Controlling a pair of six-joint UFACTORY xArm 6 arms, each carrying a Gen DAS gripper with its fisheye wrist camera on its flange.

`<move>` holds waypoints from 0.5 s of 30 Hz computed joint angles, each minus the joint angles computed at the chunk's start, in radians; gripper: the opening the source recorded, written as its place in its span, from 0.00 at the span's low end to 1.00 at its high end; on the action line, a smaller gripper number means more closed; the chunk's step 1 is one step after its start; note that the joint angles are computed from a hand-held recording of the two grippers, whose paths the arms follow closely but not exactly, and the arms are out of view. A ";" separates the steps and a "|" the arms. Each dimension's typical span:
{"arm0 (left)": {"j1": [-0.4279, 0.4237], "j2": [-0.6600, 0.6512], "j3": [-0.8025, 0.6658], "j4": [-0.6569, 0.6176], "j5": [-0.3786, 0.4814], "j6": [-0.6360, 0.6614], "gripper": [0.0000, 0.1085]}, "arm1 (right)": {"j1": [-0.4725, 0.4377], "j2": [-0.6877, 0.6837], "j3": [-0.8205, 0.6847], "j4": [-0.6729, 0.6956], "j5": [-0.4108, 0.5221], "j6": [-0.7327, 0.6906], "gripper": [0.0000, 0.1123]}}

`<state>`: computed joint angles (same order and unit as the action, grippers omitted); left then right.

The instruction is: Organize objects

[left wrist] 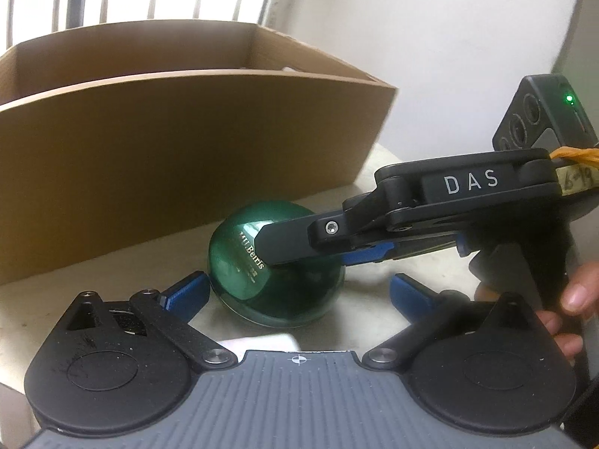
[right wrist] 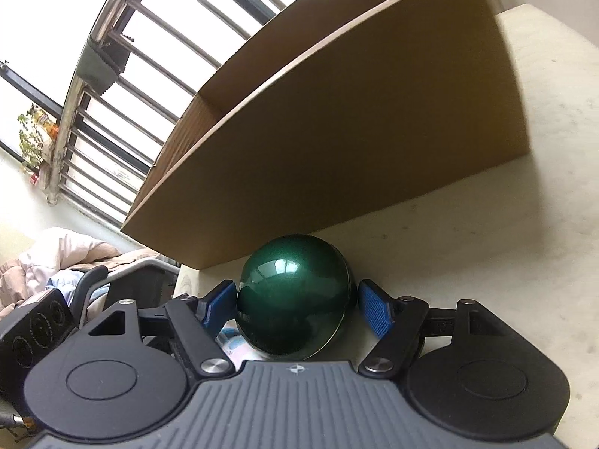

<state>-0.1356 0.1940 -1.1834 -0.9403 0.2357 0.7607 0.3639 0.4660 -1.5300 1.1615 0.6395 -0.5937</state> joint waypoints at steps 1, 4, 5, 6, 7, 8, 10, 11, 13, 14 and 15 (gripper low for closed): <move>-0.009 0.001 0.000 0.005 -0.003 -0.004 0.95 | -0.006 -0.013 0.018 0.006 0.000 -0.007 0.67; -0.038 0.003 0.004 0.017 -0.014 -0.015 0.95 | -0.028 -0.049 0.068 0.025 0.009 -0.034 0.67; -0.048 0.003 0.006 0.018 -0.018 -0.017 0.95 | -0.036 -0.060 0.083 0.029 0.015 -0.040 0.67; -0.057 0.002 0.008 0.016 -0.020 -0.017 0.95 | -0.043 -0.070 0.097 0.031 0.021 -0.045 0.67; -0.067 0.000 0.012 0.018 -0.026 -0.019 0.95 | -0.052 -0.081 0.110 0.033 0.029 -0.051 0.67; -0.077 -0.002 0.017 0.015 -0.030 -0.017 0.95 | -0.060 -0.091 0.124 0.037 0.035 -0.059 0.67; -0.097 -0.006 0.025 0.012 -0.041 -0.019 0.95 | -0.068 -0.109 0.149 0.044 0.035 -0.078 0.68; -0.105 -0.007 0.027 0.005 -0.047 -0.018 0.95 | -0.070 -0.118 0.163 0.051 0.031 -0.091 0.68; -0.123 -0.002 0.026 -0.040 -0.063 0.010 0.95 | -0.068 -0.132 0.185 0.069 0.011 -0.118 0.69; -0.131 0.003 0.024 -0.067 -0.072 0.022 0.95 | -0.066 -0.139 0.197 0.083 -0.002 -0.140 0.69; -0.136 0.009 0.020 -0.099 -0.078 0.039 0.95 | -0.066 -0.144 0.206 0.096 -0.009 -0.157 0.69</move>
